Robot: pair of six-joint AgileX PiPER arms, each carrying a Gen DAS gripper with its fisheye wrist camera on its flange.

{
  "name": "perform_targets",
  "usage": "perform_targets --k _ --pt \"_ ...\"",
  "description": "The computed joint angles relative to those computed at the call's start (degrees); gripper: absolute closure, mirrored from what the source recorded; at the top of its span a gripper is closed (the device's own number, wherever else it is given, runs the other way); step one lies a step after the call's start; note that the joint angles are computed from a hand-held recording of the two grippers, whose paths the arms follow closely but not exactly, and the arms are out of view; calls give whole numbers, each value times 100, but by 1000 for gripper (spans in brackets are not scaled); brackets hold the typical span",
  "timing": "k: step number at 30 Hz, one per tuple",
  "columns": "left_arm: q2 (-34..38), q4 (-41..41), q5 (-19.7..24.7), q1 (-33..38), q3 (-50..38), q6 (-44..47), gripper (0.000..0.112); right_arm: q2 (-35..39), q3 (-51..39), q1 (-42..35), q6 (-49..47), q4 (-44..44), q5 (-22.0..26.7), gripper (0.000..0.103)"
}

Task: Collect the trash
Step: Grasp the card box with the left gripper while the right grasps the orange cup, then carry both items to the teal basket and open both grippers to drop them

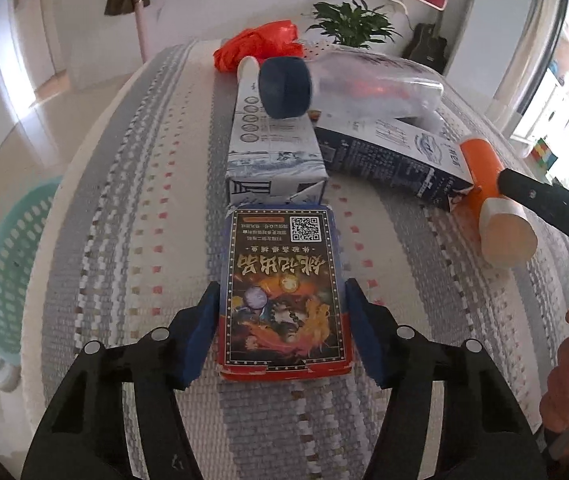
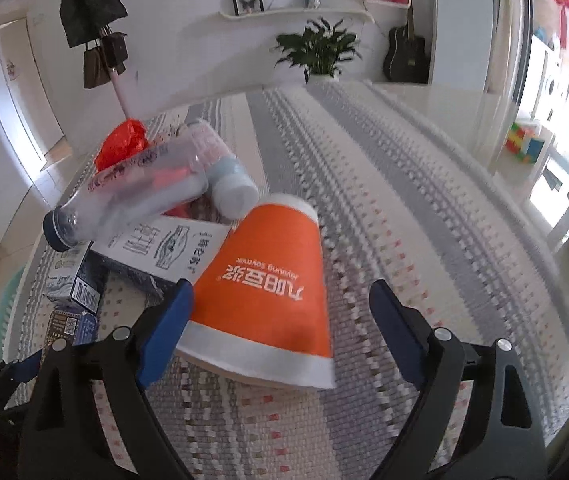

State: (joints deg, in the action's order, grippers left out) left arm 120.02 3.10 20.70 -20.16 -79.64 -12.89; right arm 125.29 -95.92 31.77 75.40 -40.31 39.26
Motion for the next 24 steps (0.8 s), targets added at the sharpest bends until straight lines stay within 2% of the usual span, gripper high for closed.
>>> perform_targets --k 3,5,8,11,14,15,17,18,20,22,24 --pt "-31 252 -113 -61 78 -236 54 14 -119 278 315 -682 415 18" --pt "-27 178 -213 -55 120 -187 55 40 -214 436 251 -937 564 11" --pt "-52 387 -380 -72 190 -373 55 309 -614 584 -272 -703 787 10" --pt "-21 627 -460 -98 179 -557 55 857 -1421 668 -871 -478 1570 10" --pt "-159 560 -694 -87 481 -482 55 999 -1575 585 -961 -326 1750 11" --pt "-165 577 -707 -90 485 -501 55 964 -1523 550 -924 -319 1742 14" --pt "-215 632 -779 -102 569 -556 55 773 -1215 467 -687 -389 1564 28" --pt "-255 659 -837 -108 640 -584 55 646 -1036 415 -575 -413 1464 32" --pt "-292 678 -867 -120 681 -610 55 323 -531 252 -389 -374 1132 48" --pt "-321 538 -872 -108 698 -476 55 146 -286 15 -466 -124 833 54" --pt "-372 531 -908 -95 757 -474 55 -40 23 -122 -410 -105 534 55"
